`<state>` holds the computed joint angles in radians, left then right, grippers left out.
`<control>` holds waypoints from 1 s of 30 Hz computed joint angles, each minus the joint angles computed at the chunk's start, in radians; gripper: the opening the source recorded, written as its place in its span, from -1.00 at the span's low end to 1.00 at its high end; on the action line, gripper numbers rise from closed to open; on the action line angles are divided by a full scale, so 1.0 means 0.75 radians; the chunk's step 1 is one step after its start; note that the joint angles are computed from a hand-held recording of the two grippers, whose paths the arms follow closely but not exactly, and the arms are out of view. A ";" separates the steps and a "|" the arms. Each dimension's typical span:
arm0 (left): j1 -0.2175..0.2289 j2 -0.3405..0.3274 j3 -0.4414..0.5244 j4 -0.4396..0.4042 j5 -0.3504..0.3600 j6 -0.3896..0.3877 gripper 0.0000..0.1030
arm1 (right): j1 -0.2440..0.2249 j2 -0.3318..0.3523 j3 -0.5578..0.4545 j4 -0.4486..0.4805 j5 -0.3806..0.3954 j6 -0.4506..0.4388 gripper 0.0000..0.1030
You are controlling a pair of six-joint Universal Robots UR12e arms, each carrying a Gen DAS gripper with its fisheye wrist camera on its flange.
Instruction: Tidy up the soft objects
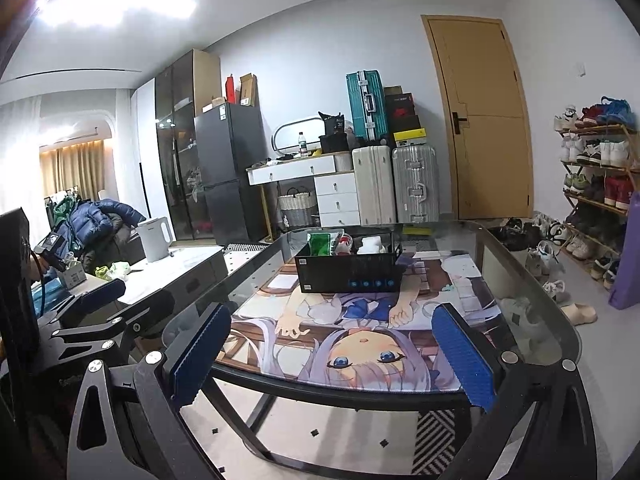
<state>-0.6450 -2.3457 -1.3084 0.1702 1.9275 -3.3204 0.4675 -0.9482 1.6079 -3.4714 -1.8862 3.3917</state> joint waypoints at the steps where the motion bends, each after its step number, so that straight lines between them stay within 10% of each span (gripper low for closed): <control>1: 0.000 0.000 0.000 -0.002 -0.003 0.000 1.00 | -0.001 -0.001 0.000 0.001 0.005 0.002 0.99; 30: 0.004 0.008 0.000 -0.042 -0.018 0.012 1.00 | -0.003 0.005 -0.005 -0.008 0.057 0.001 0.99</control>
